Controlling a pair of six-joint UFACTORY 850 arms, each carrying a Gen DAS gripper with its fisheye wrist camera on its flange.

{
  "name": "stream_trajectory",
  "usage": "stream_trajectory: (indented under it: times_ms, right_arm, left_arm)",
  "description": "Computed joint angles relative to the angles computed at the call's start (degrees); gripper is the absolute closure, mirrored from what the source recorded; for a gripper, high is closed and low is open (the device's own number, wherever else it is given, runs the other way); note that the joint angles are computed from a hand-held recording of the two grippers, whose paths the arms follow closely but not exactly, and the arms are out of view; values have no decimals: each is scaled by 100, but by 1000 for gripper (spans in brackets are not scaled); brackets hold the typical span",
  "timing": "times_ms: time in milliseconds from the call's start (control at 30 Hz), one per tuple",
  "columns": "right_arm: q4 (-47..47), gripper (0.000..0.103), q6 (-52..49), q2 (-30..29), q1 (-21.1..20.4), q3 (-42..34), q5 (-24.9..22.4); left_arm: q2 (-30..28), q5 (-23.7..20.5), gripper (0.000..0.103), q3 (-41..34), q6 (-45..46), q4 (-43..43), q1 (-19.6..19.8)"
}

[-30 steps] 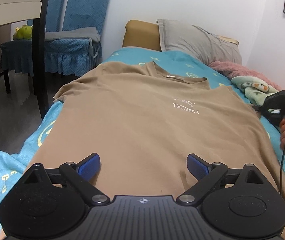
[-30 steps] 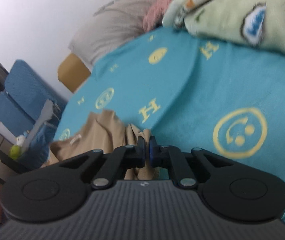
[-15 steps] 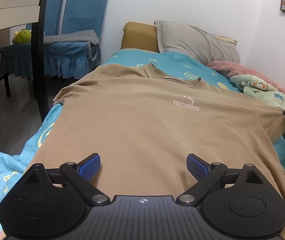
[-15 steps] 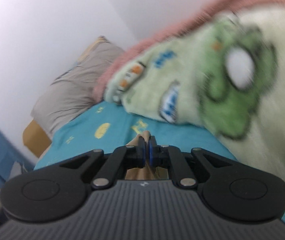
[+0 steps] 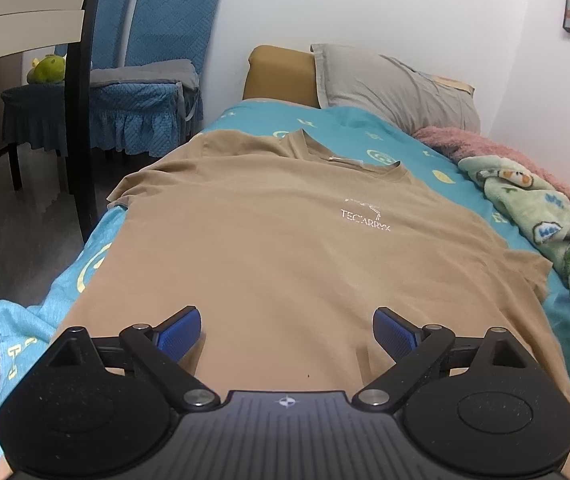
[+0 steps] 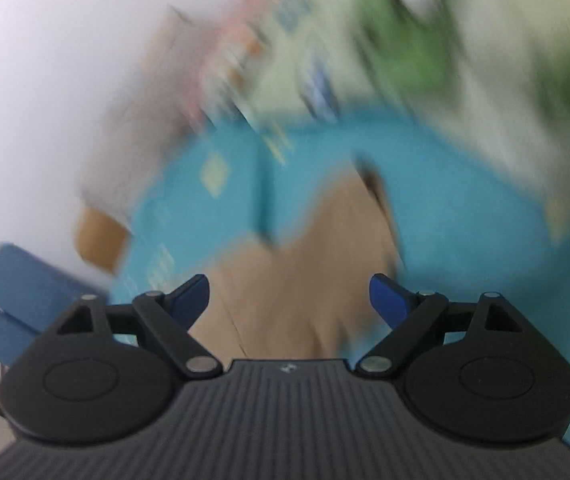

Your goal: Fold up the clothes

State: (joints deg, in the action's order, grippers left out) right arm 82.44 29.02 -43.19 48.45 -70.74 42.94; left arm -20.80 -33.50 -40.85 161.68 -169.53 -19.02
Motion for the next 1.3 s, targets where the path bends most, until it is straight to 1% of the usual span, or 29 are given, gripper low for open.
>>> stream_trajectory:
  times_ms: [33, 67, 133, 167, 267, 333, 433, 533, 567, 600, 633, 667, 700, 767, 867, 967, 1033, 1067, 1133, 1167, 1200, 1233, 1267, 1300]
  right_arm:
    - [-240, 13, 445, -61, 2, 28, -119]
    - [-433, 13, 794, -135, 7, 33, -114]
    - [-651, 13, 1160, -290, -6, -17, -46]
    - [-692, 13, 1218, -377, -10, -73, 62]
    - [-795, 14, 1297, -644, -15, -287, 554]
    - [-749, 12, 1166, -833, -23, -518, 794]
    - [-423, 13, 708, -1091, -49, -958, 964]
    - [-345, 13, 736, -1224, -144, -1173, 1056]
    - [-266, 22, 700, -1246, -158, -1200, 1122]
    - [-110, 43, 543, -1265, -182, -1239, 1141]
    - [106, 54, 293, -1281, -222, -1296, 1097]
    - [225, 78, 142, -1254, -253, -1271, 1065]
    - [228, 88, 111, -1173, -272, -1149, 1039]
    - [321, 91, -99, -1003, -307, -938, 1013]
    - [844, 91, -1046, -710, -330, -774, 1174]
    - [1104, 91, -1381, -422, -244, -511, 1537]
    - [1200, 90, -1466, -256, -150, -322, 1645]
    - [1218, 89, -1492, -189, -104, -249, 1630]
    - [1065, 88, -1328, -79, -8, -101, 1317]
    - [874, 80, -1123, -43, 12, -34, 1054]
    - [555, 53, -792, -29, -6, 16, 713]
    - [184, 34, -412, -21, -30, 65, 387]
    - [-123, 10, -31, -46, -34, 75, 194]
    - [-301, 12, 306, -106, -13, 37, 149]
  left_arm:
    - [21, 6, 8, 13, -47, 18, -1]
    - [41, 2, 8, 29, -94, 37, -1]
    - [65, -5, 8, 48, -158, 54, -7]
    - [64, -7, 8, 47, -172, 53, -12]
    - [17, 25, 8, 2, -187, 36, -27]
    - [-32, 74, 8, -44, -195, 27, -44]
    - [-100, 132, 8, -108, -301, 95, -48]
    - [-161, 165, 8, -163, -526, 267, -25]
    - [-182, 175, 8, -181, -602, 326, -17]
    - [-203, 182, 8, -200, -659, 373, -10]
    - [-225, 185, 8, -218, -678, 393, -8]
    - [-245, 196, 8, -236, -696, 410, -9]
    - [-259, 204, 8, -249, -709, 418, -9]
    - [-284, 216, 8, -270, -727, 429, -10]
    - [-280, 207, 8, -265, -713, 410, -20]
    - [-247, 181, 9, -236, -733, 413, -21]
    - [-207, 148, 9, -200, -661, 331, -35]
    - [-188, 137, 9, -188, -653, 318, -41]
    - [-143, 103, 9, -148, -645, 313, -41]
    - [-121, 94, 9, -130, -614, 287, -47]
    - [-97, 92, 9, -111, -572, 257, -54]
    - [-71, 91, 9, -91, -538, 231, -61]
    - [-42, 89, 9, -65, -536, 227, -63]
    - [-10, 83, 9, -37, -569, 252, -57]
